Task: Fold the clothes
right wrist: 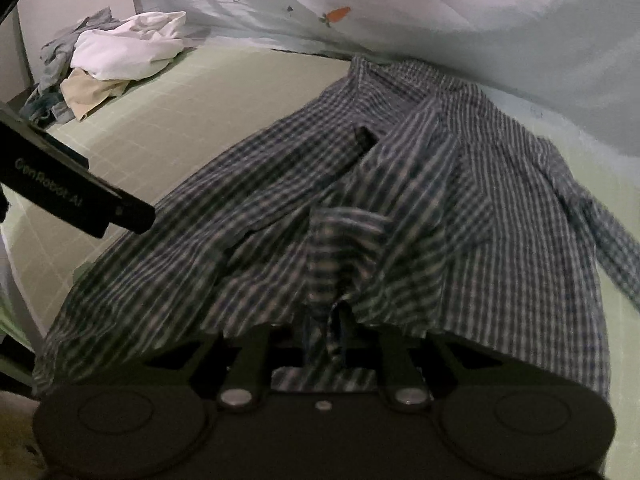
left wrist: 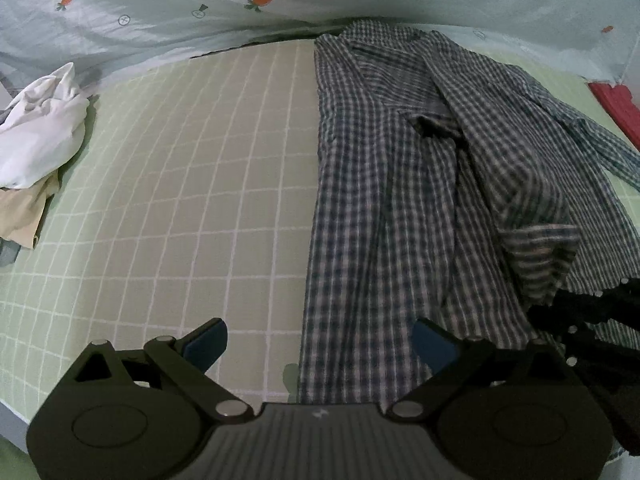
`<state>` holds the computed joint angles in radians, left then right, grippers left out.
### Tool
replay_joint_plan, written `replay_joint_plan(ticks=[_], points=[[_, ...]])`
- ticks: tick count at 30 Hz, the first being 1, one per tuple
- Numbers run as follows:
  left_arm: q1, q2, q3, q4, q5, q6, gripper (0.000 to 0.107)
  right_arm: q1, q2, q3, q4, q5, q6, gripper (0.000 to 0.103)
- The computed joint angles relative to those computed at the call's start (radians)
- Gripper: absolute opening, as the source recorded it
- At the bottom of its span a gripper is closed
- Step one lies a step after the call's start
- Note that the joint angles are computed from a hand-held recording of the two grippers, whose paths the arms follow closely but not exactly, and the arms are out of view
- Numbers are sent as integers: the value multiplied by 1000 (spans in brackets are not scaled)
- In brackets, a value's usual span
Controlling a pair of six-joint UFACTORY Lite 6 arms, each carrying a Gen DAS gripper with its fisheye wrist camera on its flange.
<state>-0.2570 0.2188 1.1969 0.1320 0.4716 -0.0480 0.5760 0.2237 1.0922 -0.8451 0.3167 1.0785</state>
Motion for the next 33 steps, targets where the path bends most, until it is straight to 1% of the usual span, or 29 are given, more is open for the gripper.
replay_joint_plan(ticks=[5, 10, 13, 19, 24, 27, 28, 30, 31, 32, 33], points=[[-27, -24, -38, 11, 1, -28, 98, 8, -38, -68, 32, -25, 36, 21], [-79, -36, -69, 38, -1, -76, 98, 1, -109, -156, 20, -24, 84, 26], [-111, -24, -66, 44, 10, -95, 98, -11, -155, -210, 1, -17, 131, 26], [-168, 5, -46, 34, 16, -118, 98, -54, -257, -322, -53, 7, 258, 28], [-202, 41, -15, 19, 19, -121, 98, -100, -321, -394, -100, 61, 363, 31], [-212, 58, -2, 12, 16, -119, 98, -131, -359, -432, -140, 102, 430, 41], [-214, 63, 3, 8, 14, -117, 98, -137, -365, -439, -154, 123, 456, 47], [-215, 71, 12, -5, 8, -105, 98, -141, -369, -447, -156, 162, 490, 53], [-217, 76, 18, -14, 4, -100, 98, -150, -370, -453, -145, 166, 494, 61], [-218, 82, 24, -25, -3, -93, 98, -161, -370, -459, -134, 170, 497, 66], [-216, 85, 31, -37, -4, -85, 98, -172, -373, -466, -136, 162, 504, 74]])
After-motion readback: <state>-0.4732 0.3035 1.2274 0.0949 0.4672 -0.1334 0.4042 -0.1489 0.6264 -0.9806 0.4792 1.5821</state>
